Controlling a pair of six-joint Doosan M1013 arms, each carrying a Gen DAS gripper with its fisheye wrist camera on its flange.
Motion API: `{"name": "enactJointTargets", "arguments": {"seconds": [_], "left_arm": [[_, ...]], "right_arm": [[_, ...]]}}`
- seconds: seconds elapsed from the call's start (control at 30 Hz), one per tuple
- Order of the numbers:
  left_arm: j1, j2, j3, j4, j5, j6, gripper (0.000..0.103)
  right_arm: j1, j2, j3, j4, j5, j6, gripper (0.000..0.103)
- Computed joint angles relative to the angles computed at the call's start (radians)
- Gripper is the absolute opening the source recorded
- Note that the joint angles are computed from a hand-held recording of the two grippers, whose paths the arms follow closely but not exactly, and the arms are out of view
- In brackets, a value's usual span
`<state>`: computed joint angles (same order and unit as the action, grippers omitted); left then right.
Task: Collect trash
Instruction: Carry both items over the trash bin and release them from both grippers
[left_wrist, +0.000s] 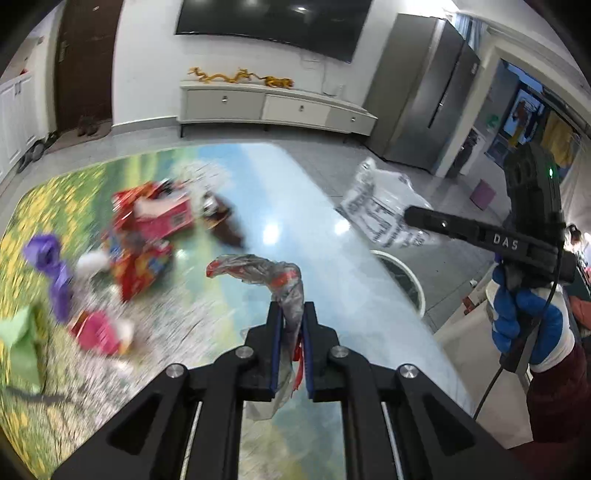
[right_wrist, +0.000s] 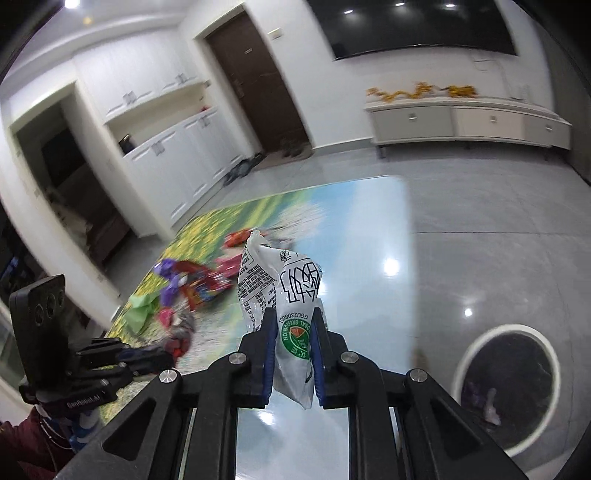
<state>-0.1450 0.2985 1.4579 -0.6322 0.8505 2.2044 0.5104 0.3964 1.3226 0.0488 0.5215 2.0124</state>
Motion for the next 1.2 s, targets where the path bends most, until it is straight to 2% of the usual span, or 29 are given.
{"name": "enactJointTargets", "arguments": {"seconds": [0.13,0.27,0.4,0.7,0.97,1.0,1.13,1.2], "left_arm": [[-0.047,0.028,-0.051,0.000,0.036,0.012,0.010],[-0.107,0.074,-0.124,0.024,0.078,0.009,0.010],[-0.172,0.136,-0.213,0.062,0.142,-0.039,0.010],[-0.269,0.293,-0.408,0.134,0.274,-0.163,0.011],[-0.300,0.411,-0.548,0.120,0.390,-0.248,0.011],[-0.300,0.427,-0.568,0.112,0.408,-0.260,0.012],[-0.298,0.453,-0.595,0.100,0.432,-0.284,0.015],[-0.299,0.457,-0.598,0.104,0.431,-0.294,0.025]], "right_arm": [[-0.025,-0.059,0.088,-0.168,-0.015,0.205,0.016],[-0.055,-0.102,0.161,-0.345,0.026,0.422,0.016],[-0.088,-0.119,0.209,-0.419,0.075,0.534,0.016],[-0.156,-0.085,0.247,-0.380,0.143,0.547,0.016],[-0.195,-0.039,0.256,-0.292,0.155,0.499,0.019],[-0.198,-0.035,0.258,-0.286,0.155,0.498,0.020],[-0.195,-0.037,0.270,-0.309,0.172,0.530,0.039],[-0.194,-0.037,0.271,-0.315,0.179,0.539,0.043]]}}
